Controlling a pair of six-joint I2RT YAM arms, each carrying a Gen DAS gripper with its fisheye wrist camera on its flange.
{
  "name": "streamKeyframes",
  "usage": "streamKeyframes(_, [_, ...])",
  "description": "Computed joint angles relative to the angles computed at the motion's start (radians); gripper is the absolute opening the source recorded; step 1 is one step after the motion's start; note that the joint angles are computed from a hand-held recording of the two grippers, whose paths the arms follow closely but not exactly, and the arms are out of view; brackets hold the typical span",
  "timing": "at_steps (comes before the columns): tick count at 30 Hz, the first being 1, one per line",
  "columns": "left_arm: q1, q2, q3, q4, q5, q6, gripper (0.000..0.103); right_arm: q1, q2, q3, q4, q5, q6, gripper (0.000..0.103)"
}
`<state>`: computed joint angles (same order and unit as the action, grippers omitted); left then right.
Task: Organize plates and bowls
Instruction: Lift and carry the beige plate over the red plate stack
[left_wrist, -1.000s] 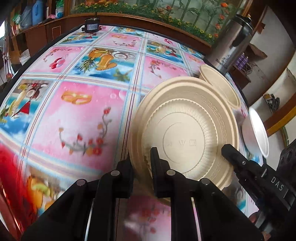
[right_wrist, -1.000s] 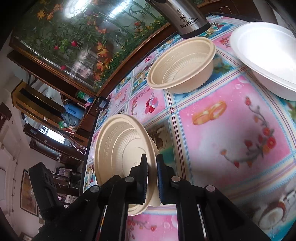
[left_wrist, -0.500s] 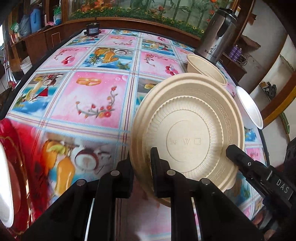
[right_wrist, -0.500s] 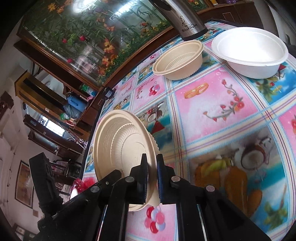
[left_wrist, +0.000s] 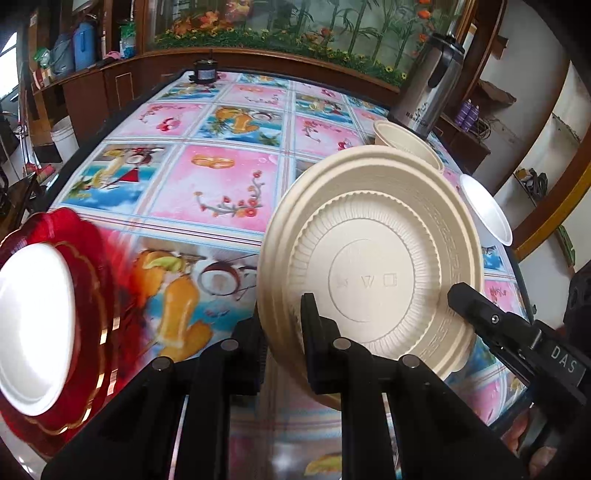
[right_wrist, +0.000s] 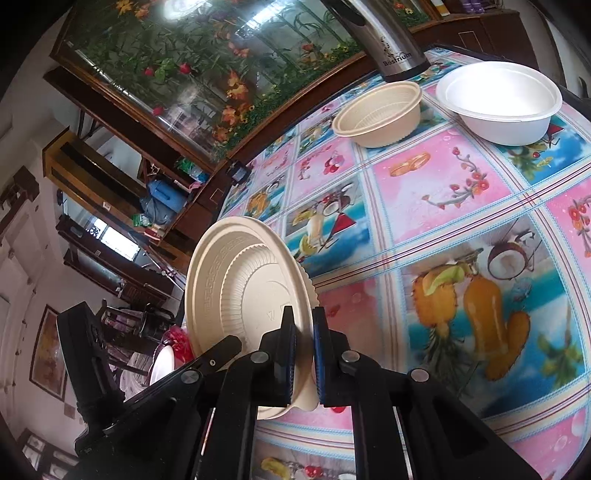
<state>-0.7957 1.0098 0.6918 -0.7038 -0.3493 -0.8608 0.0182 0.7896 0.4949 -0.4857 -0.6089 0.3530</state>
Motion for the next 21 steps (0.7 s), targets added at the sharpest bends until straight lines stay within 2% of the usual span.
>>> streamKeyframes(6, [-0.007,-0.148,-0.024,-0.102,-0.033,-0.026,0.015,0.138,-0.040,0.012,0.009,0.067,0.086,0.008])
streamKeyframes(14, [0.057,-0.377,-0.023,-0.302,-0.065,-0.014,0.016,0.446,-0.002,0.071,0.069,0.251,0.209,0.008])
streamKeyframes(17, [0.158,-0.469,-0.019,-0.370,-0.037,0.041,0.015,0.570,0.057,0.105,0.106,0.315,0.247,0.008])
streamKeyframes(21, [0.406,-0.582,-0.016,-0.436,0.069,0.204,0.016,0.711,0.152,0.151,0.161,0.384,0.286,0.008])
